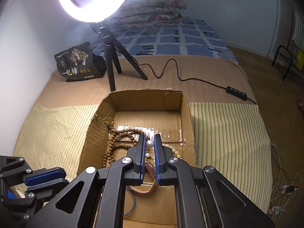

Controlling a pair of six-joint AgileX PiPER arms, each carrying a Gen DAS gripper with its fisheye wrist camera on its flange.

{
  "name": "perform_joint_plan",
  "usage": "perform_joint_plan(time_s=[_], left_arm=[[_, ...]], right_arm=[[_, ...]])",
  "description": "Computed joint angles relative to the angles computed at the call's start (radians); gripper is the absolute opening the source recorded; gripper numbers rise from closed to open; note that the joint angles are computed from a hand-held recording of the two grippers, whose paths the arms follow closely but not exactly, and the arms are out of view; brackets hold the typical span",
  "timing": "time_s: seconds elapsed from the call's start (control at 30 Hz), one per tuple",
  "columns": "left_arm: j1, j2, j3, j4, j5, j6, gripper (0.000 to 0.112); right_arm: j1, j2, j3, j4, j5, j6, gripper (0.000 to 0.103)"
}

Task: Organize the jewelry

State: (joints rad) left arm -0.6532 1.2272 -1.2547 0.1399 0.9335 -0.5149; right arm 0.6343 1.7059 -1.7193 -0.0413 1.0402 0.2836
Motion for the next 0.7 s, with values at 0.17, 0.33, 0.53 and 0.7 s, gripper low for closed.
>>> perform_joint_plan(time_s=[0.17, 0.33, 0.53, 0.7], left_arm=[[-0.002, -0.003, 0.0, 0.007, 0.008, -0.008, 0.006], [-0.024, -0.015, -0.001, 0.035, 0.021, -0.032, 0.006], [-0.053, -0.034, -0.004, 0.072, 0.037, -0.076, 0.008], [-0.092, -0.061, -0.005, 0.117, 0.054, -0.132, 0.023]], right_arm=[[0.006, -0.006, 0.004, -0.007, -0.001, 0.006, 0.03], [0.017, -0.015, -0.002, -0.025, 0.01, 0.023, 0.037], [0.045, -0.045, 0.004, -0.063, 0.016, 0.055, 0.043], [0.07, -0.067, 0.001, -0.094, 0.032, 0.082, 0.044]])
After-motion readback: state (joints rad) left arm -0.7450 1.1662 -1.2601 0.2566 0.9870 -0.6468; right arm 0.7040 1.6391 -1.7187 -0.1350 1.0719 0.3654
